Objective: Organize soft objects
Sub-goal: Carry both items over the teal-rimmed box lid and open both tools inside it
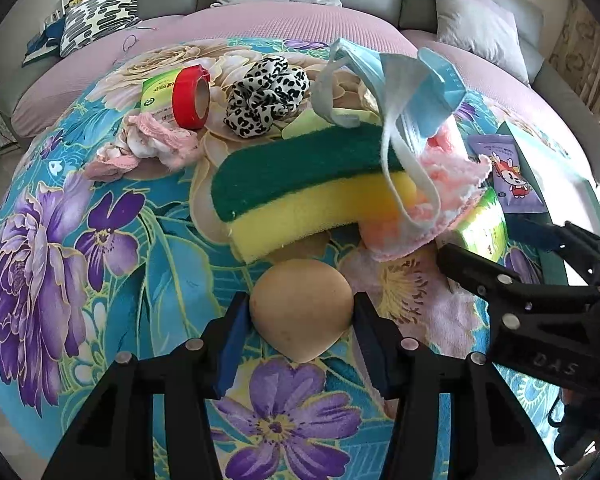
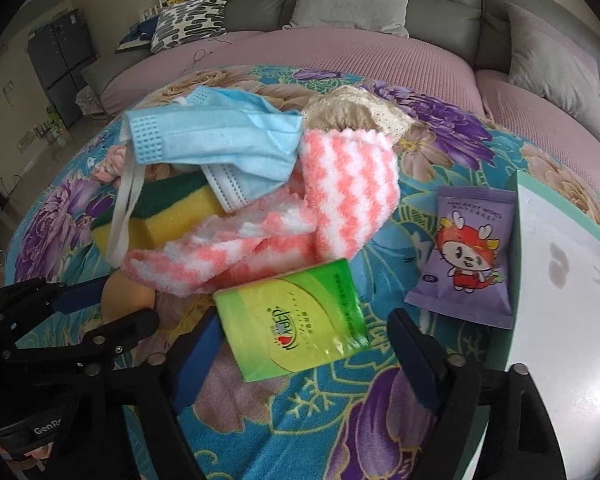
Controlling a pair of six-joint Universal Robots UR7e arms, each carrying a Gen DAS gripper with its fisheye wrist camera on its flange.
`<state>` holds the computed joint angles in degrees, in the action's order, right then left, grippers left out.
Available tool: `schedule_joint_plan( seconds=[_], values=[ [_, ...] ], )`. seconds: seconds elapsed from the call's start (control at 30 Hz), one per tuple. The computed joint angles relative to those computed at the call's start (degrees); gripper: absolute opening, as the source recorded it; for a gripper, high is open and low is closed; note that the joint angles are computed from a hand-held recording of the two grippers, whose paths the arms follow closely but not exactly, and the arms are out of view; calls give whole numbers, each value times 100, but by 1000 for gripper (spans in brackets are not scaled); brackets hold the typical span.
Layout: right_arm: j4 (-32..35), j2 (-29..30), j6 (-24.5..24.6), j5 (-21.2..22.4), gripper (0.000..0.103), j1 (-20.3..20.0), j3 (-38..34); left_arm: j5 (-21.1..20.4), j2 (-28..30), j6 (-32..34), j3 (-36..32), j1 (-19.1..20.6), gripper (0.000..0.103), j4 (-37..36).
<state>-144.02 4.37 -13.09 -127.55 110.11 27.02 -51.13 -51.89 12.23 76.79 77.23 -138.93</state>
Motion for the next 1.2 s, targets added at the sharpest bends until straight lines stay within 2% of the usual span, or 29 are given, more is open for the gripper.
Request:
schedule_joint_plan(
  seconds=[0.03, 0.3, 0.43, 0.6, 0.7, 0.73, 0.83, 0.9, 1.07, 1.2],
  values=[
    [11, -17, 33, 5, 70, 0, 32, -9, -3, -3, -4, -3, 54, 6],
    [-224, -325, 179, 94, 68, 11, 556, -34, -34, 175, -14, -29, 53, -149],
    [-766, -722, 192, 306, 67, 38, 1241, -60, -196, 400, 176, -139, 53, -496],
    [-1204, -1048, 252, 454, 67, 46, 1753, -20, -317, 708, 344, -315, 53, -897],
    [-1806, -1310, 178, 394, 67, 72, 2170, -58, -353, 850, 393, -433, 53, -1059],
    [-2007, -1380, 160, 243, 67, 80, 2289, -100, -329, 908, 364, -481, 53, -1083],
    [-2447, -1474, 103, -743, 67, 94, 2457, -303, -195, 1074, 231, -615, 53, -1048],
    [-2646, -1640, 337, -1212, 67, 8, 2705, -440, -68, 1136, 119, -717, 53, -922],
    [-3032, -2100, 891, -2025, 67, -222, 3355, -837, 369, 1513, -87, -986, 53, -754],
    [-3539, -2380, 961, -2178, 67, -369, 3771, -919, 805, 1777, -269, -1132, 53, -725]
  ],
)
